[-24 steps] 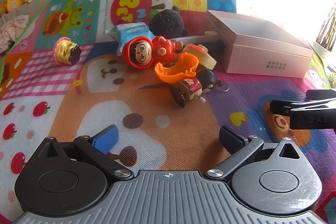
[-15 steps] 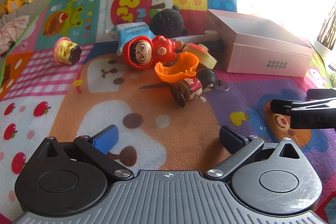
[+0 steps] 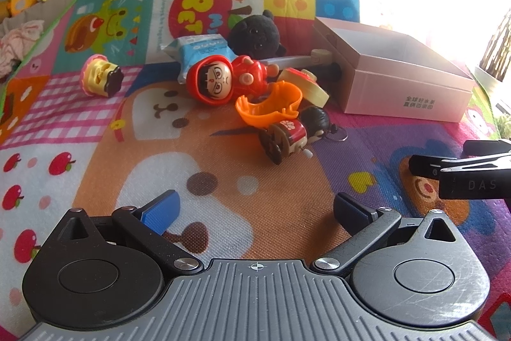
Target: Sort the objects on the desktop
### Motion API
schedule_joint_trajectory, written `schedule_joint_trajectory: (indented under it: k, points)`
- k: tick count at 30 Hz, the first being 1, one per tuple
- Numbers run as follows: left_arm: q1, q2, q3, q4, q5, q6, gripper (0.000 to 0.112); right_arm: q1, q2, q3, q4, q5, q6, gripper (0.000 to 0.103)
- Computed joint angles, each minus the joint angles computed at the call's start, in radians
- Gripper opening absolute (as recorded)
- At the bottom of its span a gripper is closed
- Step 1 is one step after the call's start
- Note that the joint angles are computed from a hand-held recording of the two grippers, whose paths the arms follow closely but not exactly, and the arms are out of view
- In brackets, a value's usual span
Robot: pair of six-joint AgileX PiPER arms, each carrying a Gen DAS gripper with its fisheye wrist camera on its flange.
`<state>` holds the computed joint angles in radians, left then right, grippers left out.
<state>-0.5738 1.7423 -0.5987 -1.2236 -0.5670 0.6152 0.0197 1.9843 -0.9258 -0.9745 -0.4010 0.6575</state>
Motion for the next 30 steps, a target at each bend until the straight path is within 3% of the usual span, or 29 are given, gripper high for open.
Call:
schedule_joint_trajectory:
  k: [21,30]
  points:
    - [-0.006,0.007,-0.008,-0.017,-0.006,0.008,0.103,0.005,0.005,-0.002,0.009,0.000,-0.004,0.103]
    - [-0.010,0.012,-0.034,-0.098,0.004,0.109,0.103,0.083,-0.103,0.074,0.044,0.161,0.090,0.103]
